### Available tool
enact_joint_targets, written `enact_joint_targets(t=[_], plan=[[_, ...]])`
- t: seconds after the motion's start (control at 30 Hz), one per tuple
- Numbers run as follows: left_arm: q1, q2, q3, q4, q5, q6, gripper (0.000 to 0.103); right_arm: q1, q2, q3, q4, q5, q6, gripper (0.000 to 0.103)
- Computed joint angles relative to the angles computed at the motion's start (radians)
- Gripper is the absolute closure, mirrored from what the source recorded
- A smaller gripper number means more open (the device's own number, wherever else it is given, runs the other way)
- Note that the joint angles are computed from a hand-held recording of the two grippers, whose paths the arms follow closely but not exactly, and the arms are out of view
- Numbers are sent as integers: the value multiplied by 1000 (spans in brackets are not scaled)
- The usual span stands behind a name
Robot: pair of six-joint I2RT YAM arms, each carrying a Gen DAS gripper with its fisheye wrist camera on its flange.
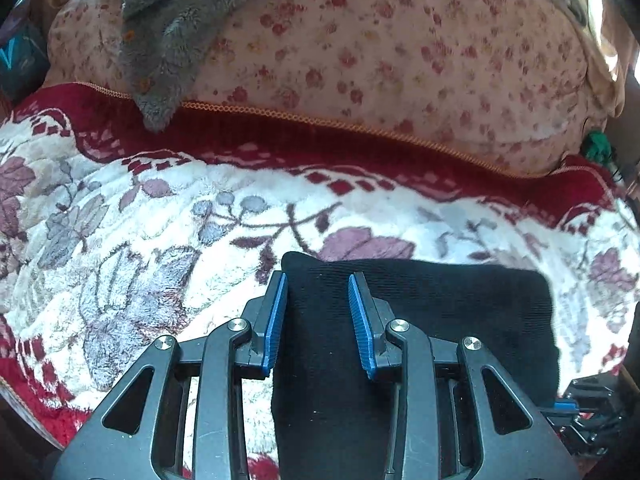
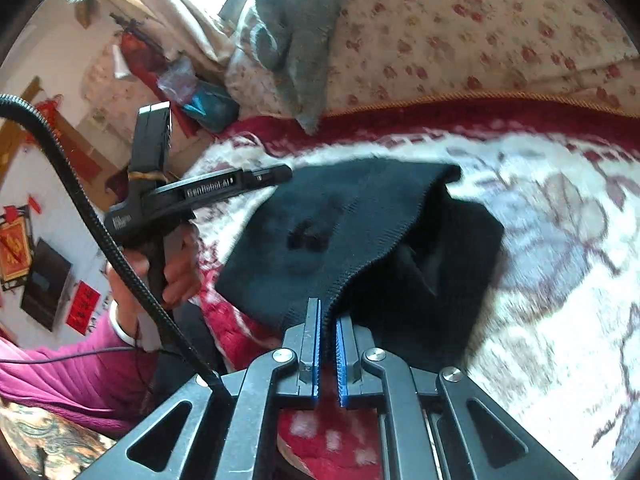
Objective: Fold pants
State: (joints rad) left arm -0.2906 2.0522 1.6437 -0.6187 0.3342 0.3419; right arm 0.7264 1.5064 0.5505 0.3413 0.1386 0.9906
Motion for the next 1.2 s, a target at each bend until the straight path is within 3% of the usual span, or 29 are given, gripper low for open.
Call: enact_joint_targets(t=[0.17,0.37,0.47,0.53,0.63,0.9,1.2], plan=[[-2,-12,-56,62,-20,15,72,-11,45,-14,69,-17,19,97],[32,-23,-28,-6,35,6,72,11,-37,42,-133,50,32,95],[46,-80,-85,30,32,-2,72,60,-98,93,-272,164,29,87],[54,-125,-128,54,30,-6,72,77,-109,145,-352,220,26,71],[61,-197,-201,94,32,-3,72,72,-93,212,-395,262,31,58],[78,-329,-348,172,29,7,72,43,69,409,-494,330,50,56],[95,-317,-352,160,32,3,72,46,98,407,-476,327,64,55]])
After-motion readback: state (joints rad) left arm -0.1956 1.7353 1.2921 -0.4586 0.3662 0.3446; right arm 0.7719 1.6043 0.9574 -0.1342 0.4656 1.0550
